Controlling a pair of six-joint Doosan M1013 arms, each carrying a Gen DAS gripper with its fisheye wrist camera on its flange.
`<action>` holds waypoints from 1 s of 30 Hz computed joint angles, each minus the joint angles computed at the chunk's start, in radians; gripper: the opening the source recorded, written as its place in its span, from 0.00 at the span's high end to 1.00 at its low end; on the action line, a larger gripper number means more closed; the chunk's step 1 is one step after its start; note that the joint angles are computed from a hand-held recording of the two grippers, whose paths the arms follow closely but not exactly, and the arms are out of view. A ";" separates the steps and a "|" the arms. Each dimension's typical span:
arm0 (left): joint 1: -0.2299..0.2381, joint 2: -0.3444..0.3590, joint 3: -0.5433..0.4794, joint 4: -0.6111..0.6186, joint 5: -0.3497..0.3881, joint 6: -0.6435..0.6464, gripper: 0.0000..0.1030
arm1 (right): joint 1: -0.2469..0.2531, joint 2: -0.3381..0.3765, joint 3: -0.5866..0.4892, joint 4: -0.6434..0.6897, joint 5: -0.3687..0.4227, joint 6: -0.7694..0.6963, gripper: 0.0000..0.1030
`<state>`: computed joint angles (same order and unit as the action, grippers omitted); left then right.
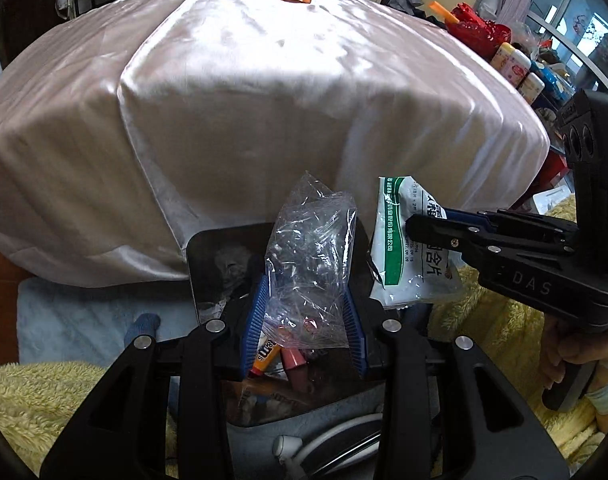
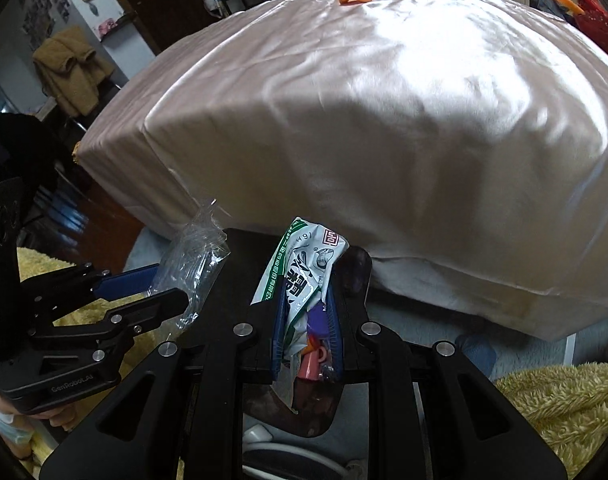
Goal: Collect trash
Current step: 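Carry the bag and sachet over the bin and open both tools to drop them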
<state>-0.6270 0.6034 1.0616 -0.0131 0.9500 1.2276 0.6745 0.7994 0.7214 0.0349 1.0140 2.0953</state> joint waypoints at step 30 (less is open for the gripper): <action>0.014 0.047 -0.032 -0.039 0.142 -0.011 0.30 | -0.005 0.076 -0.099 0.025 0.116 0.046 0.23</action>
<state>-0.6128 0.6505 1.0292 -0.0520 1.0919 1.2163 0.6693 0.8757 0.6225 0.0596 1.1302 2.1416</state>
